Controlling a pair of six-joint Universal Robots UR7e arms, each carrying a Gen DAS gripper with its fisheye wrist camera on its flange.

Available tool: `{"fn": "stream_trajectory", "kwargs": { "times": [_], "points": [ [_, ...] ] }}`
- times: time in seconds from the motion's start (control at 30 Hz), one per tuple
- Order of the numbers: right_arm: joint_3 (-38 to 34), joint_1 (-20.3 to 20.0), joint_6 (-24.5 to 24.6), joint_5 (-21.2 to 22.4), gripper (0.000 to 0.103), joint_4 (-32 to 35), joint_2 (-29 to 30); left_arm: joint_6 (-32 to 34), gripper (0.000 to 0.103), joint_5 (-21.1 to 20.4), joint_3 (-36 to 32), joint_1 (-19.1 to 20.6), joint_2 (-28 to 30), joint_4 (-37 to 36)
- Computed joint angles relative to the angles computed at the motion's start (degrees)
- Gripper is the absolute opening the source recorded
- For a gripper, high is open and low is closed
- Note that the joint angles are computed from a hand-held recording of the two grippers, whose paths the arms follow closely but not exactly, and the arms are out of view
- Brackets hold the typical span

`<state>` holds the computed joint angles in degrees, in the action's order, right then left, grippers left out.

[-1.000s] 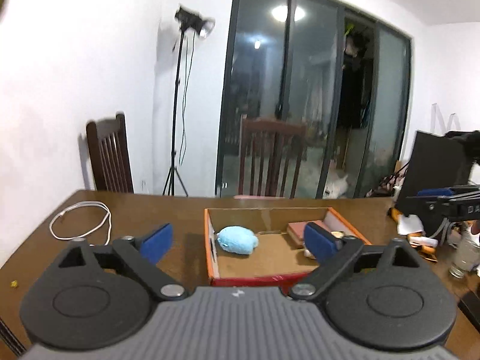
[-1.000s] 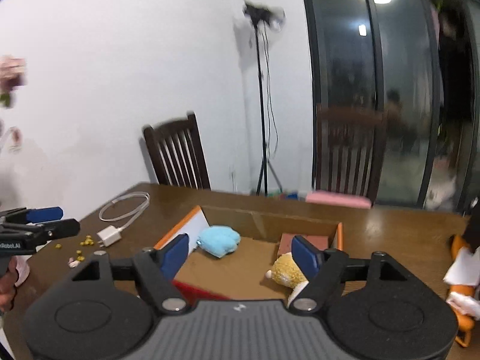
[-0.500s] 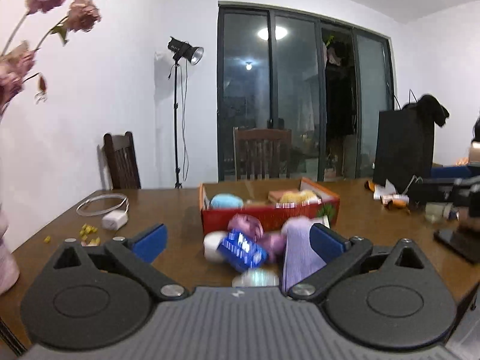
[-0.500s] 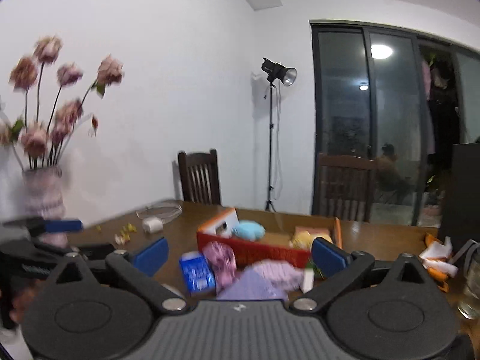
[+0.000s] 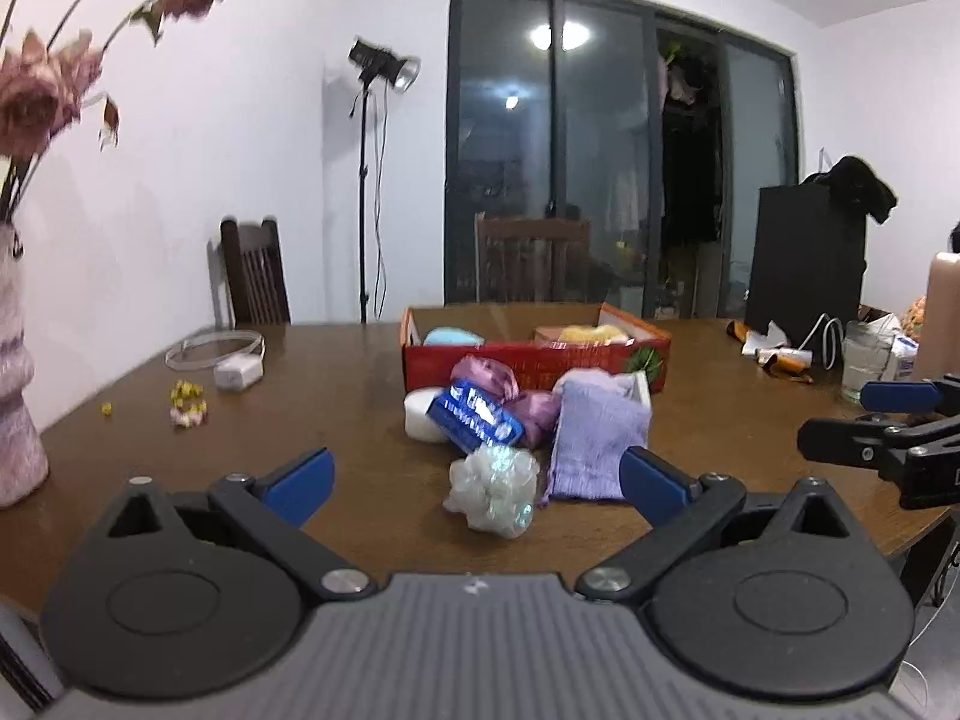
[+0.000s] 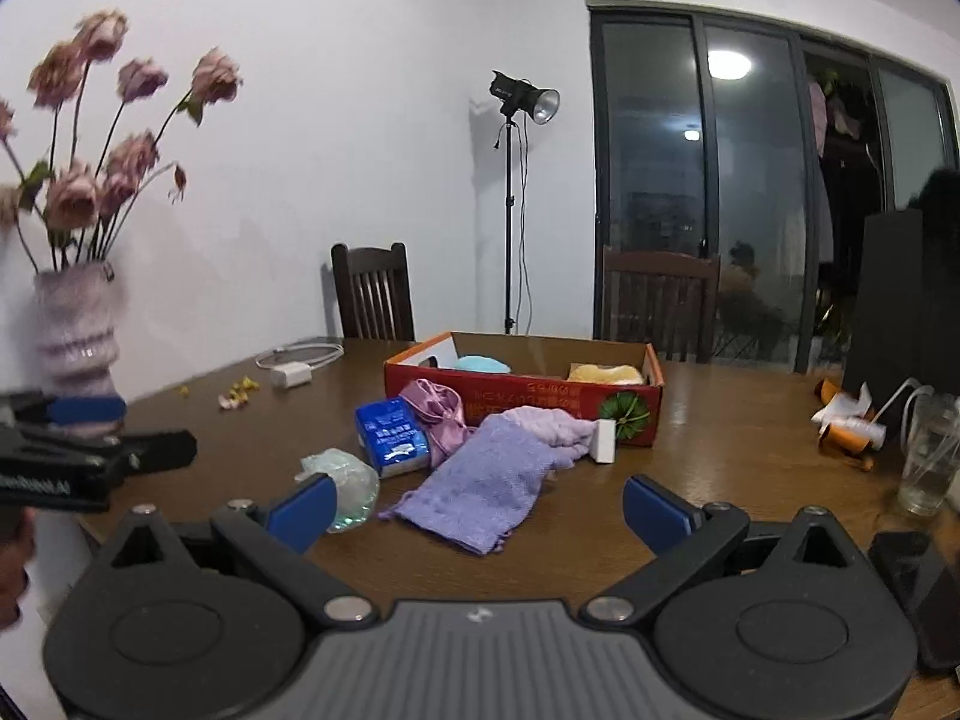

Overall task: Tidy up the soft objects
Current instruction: 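Withdraw both tools from the box toward the items on the table, then grasp the clear mesh pouf with the left tool while the right tool grasps a white block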

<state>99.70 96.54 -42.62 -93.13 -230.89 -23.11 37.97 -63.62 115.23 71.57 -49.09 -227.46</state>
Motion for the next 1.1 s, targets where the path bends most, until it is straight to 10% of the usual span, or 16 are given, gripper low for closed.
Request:
{"fn": "stream_trajectory", "kwargs": {
  "times": [0.3,0.77,1.1],
  "points": [
    [-8.6,-1.4,4.2,-2.8,0.099,6.9,3.6,-1.8,0.102,-0.5,-8.7,2.7,4.7,8.7],
    [-23.7,-2.5,5.3,-4.6,0.087,22.0,8.4,-8.1,0.059,-2.1,-24.8,6.6,10.1,31.3],
    [-58.6,-3.0,4.6,-9.8,0.066,43.7,20.4,-11.9,0.045,-3.8,-31.6,7.4,11.6,35.4]
  ]
}}
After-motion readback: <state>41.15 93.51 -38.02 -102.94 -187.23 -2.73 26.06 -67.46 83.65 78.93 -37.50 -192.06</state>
